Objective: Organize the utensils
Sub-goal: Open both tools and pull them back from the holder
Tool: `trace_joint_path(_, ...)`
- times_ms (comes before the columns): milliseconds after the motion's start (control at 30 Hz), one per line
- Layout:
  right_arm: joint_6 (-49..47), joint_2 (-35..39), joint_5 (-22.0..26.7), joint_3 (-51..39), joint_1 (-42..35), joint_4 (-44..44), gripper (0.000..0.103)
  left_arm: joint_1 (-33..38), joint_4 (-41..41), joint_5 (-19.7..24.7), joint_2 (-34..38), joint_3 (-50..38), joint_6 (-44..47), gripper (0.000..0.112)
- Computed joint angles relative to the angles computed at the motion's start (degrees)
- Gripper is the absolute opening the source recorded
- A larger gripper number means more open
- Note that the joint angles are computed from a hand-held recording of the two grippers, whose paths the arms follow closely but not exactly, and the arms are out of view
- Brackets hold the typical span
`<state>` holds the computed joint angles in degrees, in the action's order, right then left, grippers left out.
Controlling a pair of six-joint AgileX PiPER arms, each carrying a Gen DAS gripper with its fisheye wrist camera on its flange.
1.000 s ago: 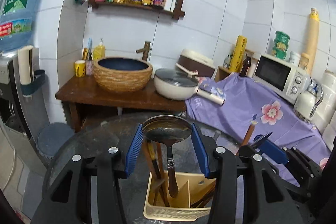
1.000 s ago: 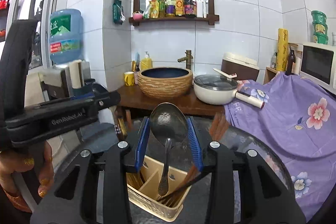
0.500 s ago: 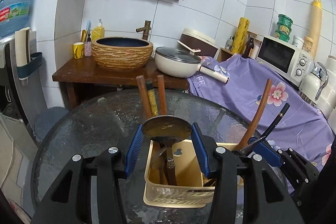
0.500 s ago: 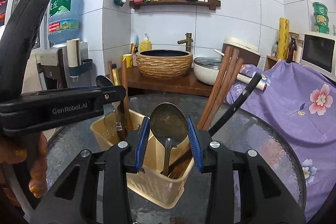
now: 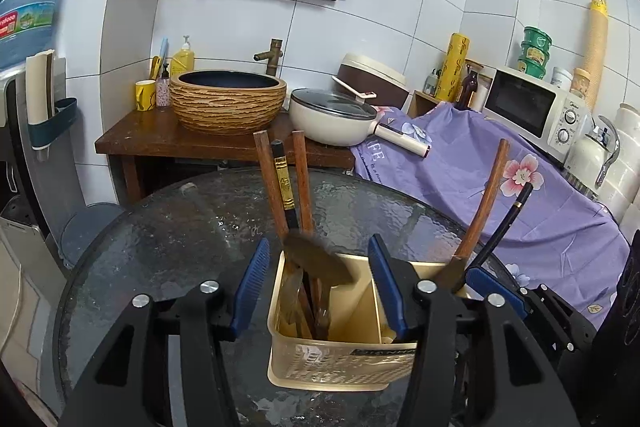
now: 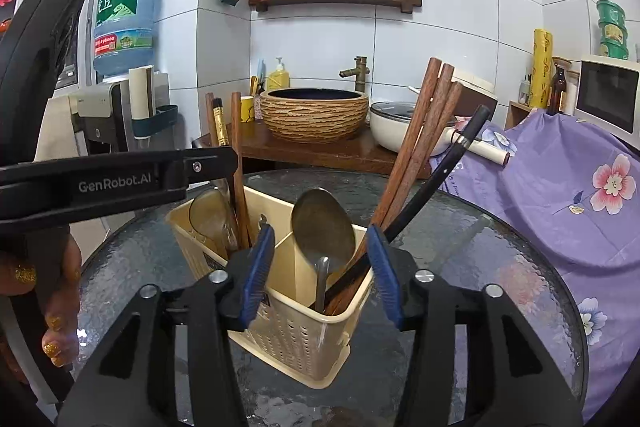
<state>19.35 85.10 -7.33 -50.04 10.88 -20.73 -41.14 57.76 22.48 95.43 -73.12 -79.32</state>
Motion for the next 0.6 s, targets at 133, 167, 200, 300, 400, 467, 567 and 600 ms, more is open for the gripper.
trace_joint_path(133, 1.26, -1.16, -0.46, 1.13, -0.01, -0.97, 0.053, -0.92, 4.11, 0.6, -1.97, 1.73, -4.18, 0.059)
trace_joint_path(167, 2.67, -1.62, -0.68, 1.55, -0.14, -2.27, 0.053, -1.03, 4.91, 0.52, -2.59, 2.33, -5.15, 0.061)
trace_joint_path(200, 4.47, -2.45, -1.19, 2.44, -0.37, -3.91, 0.054, -1.52, 7.22, 0.95, -3.54, 3.38, -7.61, 0.065)
trace_joint_path(300, 9.16, -4.94, -2.19, 5.12, -1.25, -8.38, 0.057, -4.59, 18.08, 5.4, -6.53, 7.74, -18.23, 0.082)
trace_joint_path(400, 8.41, -8.8, -3.66, 9.56, -2.36, -7.34, 0.063, -7.91, 25.01, 10.18, -9.0, 12.52, -25.45, 0.089)
trace_joint_path(467, 7.51, -11.83, -4.61, 13.24, -3.19, -6.52, 0.071, -10.25, 27.33, 13.2, -10.31, 15.92, -28.33, 0.093)
trace_joint_path(567, 4.68, -16.1, -5.85, 18.39, -4.28, -4.11, 0.085, -13.23, 28.95, 15.85, -11.7, 20.64, -33.04, 0.096)
trace_joint_path(600, -0.05, -18.52, -6.87, 21.57, -4.4, 0.48, 0.089, -13.91, 29.39, 15.75, -12.22, 22.16, -34.3, 0.097)
